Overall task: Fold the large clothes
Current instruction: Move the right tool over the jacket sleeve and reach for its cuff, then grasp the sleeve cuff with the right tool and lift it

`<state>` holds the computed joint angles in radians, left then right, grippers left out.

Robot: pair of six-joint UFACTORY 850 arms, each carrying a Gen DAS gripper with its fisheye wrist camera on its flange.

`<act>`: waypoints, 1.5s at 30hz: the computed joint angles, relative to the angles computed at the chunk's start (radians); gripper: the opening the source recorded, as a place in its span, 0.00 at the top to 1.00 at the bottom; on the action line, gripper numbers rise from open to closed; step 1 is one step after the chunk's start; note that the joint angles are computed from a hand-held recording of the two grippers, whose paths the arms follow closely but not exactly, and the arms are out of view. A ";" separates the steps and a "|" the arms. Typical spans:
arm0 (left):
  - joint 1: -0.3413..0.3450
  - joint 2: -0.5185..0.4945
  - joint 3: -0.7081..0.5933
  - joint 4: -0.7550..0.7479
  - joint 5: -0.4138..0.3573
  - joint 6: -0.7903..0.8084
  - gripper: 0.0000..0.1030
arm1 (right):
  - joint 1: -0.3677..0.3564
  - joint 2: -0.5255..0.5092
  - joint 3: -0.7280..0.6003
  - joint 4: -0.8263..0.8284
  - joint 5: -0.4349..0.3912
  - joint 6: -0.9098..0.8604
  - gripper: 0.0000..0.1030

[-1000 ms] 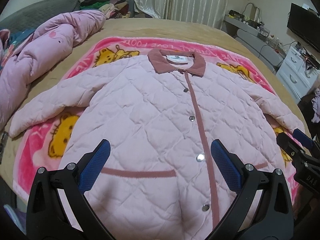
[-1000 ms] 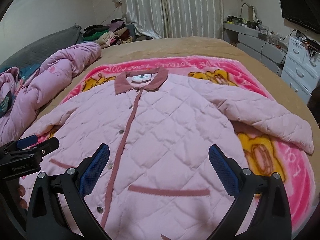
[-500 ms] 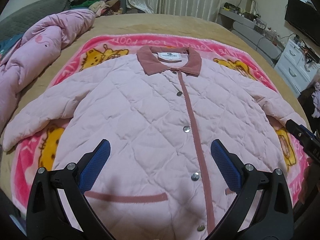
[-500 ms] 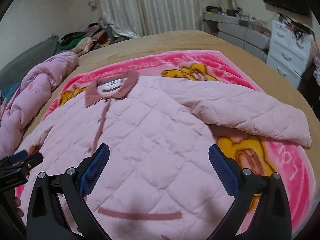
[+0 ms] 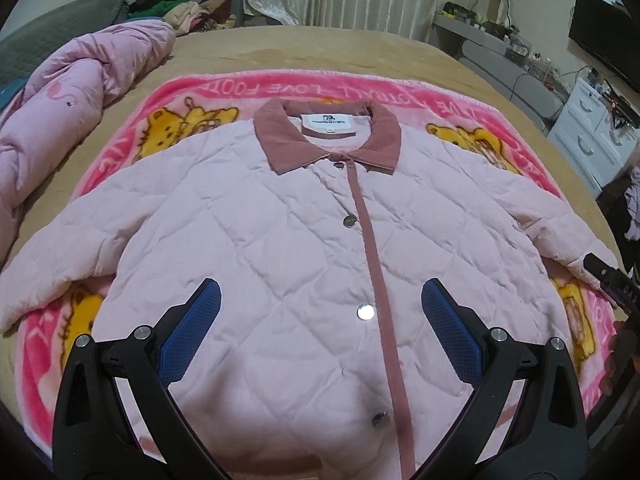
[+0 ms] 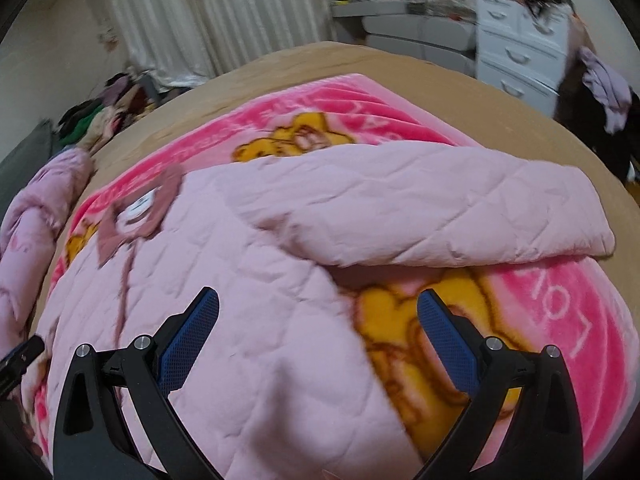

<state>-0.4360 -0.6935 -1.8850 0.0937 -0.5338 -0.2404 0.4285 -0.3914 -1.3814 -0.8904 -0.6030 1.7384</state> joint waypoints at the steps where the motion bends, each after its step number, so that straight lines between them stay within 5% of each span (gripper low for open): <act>1: -0.002 -0.016 -0.022 0.001 -0.013 0.005 0.09 | -0.009 0.000 0.004 0.008 0.004 0.006 0.04; 17: -0.018 -0.181 -0.242 0.008 -0.144 0.024 0.09 | -0.151 0.039 0.127 0.005 0.013 0.226 0.04; 27: -0.018 -0.286 -0.400 0.018 -0.215 0.031 0.09 | -0.245 0.065 0.226 0.055 0.087 0.360 0.04; 33: -0.016 -0.328 -0.472 0.039 -0.253 0.006 0.09 | -0.312 0.080 0.271 -0.018 0.149 0.497 0.04; 41: -0.013 -0.337 -0.506 0.041 -0.274 -0.009 0.09 | -0.386 0.111 0.337 -0.329 0.235 0.906 0.04; 45: -0.015 -0.387 -0.616 0.049 -0.353 0.006 0.09 | -0.377 0.114 0.339 -0.442 0.198 0.987 0.09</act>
